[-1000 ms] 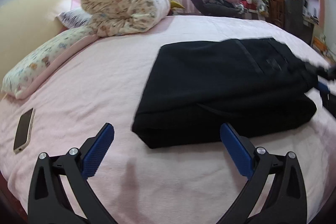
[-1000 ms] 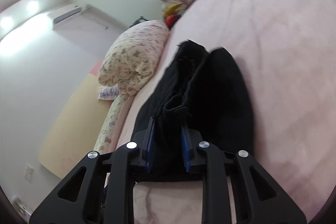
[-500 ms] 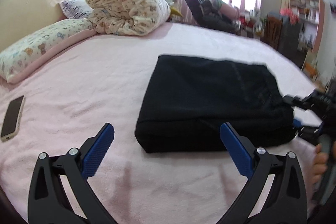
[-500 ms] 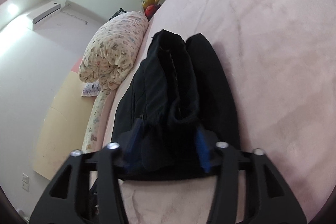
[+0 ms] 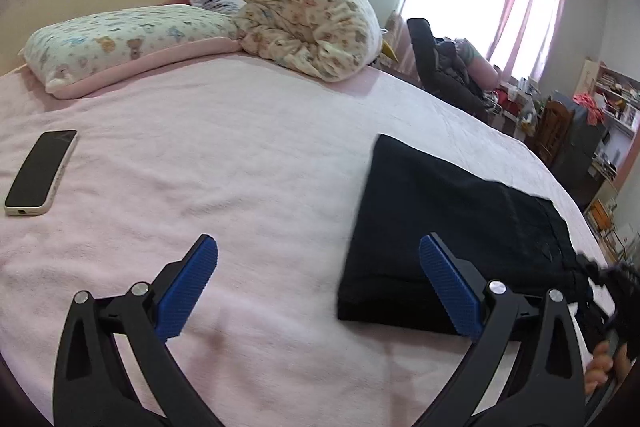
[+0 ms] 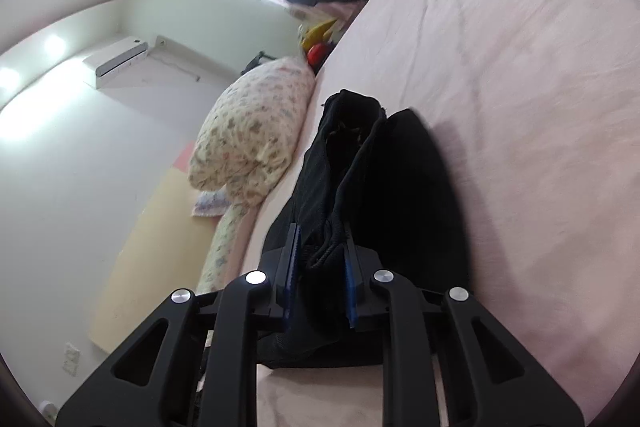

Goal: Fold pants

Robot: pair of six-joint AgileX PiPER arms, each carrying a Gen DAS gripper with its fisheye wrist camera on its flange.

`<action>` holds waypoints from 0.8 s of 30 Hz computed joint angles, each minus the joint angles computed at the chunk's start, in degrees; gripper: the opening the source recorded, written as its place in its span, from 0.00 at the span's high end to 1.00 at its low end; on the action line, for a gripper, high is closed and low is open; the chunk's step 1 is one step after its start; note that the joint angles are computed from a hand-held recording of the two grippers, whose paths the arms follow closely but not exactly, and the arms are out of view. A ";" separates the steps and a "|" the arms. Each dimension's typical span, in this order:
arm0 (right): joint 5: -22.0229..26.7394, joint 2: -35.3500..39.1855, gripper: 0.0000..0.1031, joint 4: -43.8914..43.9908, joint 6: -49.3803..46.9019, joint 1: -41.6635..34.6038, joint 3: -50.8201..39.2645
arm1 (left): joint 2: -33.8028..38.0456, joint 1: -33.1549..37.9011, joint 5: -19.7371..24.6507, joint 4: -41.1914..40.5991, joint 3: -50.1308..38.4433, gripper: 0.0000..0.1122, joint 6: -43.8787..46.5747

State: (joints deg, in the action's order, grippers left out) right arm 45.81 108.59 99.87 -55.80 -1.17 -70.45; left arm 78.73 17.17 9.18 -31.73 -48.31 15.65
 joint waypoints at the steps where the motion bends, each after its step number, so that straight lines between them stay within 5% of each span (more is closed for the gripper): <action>1: -1.61 -0.37 0.81 -1.60 1.21 0.03 0.70 | 0.14 0.28 0.21 0.03 -0.16 0.10 -0.18; 5: -4.48 3.30 0.74 -13.65 13.24 1.31 -4.70 | 1.65 1.16 2.03 1.26 -1.58 0.10 -1.84; 9: -4.10 2.47 0.49 -23.74 22.34 1.20 -8.68 | 2.14 0.55 1.63 10.99 -2.05 0.10 -11.14; 12: -8.82 -2.63 0.49 -24.18 20.46 0.76 -6.09 | 3.10 0.43 4.49 21.04 -5.56 0.10 -21.37; 14: -12.80 -4.88 0.49 -25.05 16.78 1.84 -6.39 | 4.08 0.41 6.39 21.18 -8.92 0.10 -20.55; 18: -9.11 0.01 0.49 -36.62 20.25 6.36 -20.61 | 7.06 0.68 9.23 2.55 -14.57 0.10 -2.25; 21: -4.67 8.85 0.49 -51.32 33.51 9.84 -37.49 | 10.75 1.46 15.11 -14.35 -19.51 0.10 13.09; 24: 2.05 18.72 0.49 -57.54 41.88 11.17 -54.68 | 16.54 2.06 23.26 -20.26 -25.79 0.10 17.20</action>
State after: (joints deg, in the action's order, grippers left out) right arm 47.86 127.31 42.33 -13.92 10.00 -125.13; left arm 95.27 19.24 32.43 -51.99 -74.10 32.85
